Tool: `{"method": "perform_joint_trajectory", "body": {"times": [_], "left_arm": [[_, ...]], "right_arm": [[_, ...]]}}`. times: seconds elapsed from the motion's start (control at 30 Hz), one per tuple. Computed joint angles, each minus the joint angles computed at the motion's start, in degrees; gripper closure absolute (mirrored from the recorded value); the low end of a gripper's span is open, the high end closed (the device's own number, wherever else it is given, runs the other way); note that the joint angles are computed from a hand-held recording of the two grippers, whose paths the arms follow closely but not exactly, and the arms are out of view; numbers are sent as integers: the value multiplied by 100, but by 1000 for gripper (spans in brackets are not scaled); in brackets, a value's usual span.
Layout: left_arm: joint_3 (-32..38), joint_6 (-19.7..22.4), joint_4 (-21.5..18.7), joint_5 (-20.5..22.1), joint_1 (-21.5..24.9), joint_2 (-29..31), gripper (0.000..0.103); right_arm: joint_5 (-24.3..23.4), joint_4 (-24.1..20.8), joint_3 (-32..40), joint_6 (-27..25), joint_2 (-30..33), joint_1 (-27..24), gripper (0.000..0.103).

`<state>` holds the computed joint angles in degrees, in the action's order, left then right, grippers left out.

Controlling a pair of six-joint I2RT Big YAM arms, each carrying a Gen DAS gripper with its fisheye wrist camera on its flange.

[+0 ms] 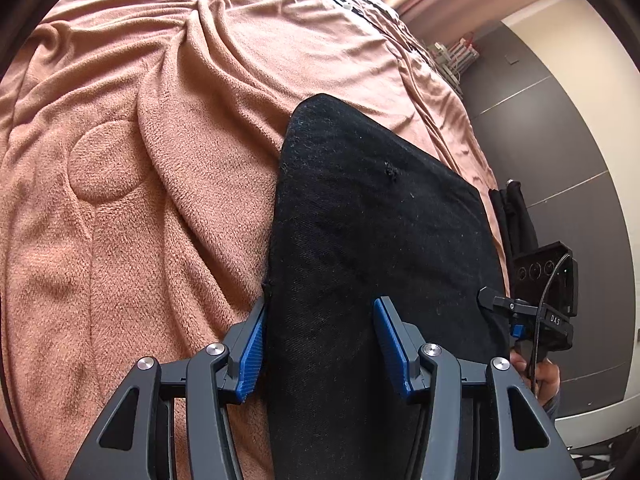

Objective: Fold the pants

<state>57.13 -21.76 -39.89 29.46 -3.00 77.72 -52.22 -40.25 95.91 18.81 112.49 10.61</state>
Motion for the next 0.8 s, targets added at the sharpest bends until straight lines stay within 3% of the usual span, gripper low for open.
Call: {"method": "perform_joint_trajectory", "body": {"times": [0.1, 0.2, 0.3, 0.43, 0.8], "left_arm": [[-64, -65, 91, 24, 4, -63, 52], [-103, -1, 119, -92, -43, -208, 65], [-93, -7, 86, -188, -94, -330, 73], [-145, -56, 103, -212, -113, -529, 79], [-309, -216, 114, -293, -216, -1182, 82]], "right_arm": [[-82, 202, -151, -4, -52, -26, 58], [-191, 590, -461, 9, -211, -62, 69], [-133, 837, -752, -97, -395, -71, 73], [-7, 1116, -1000, -111, -573, -30, 76], [504, 1878, -1762, -25, -1275, 243, 80]]}}
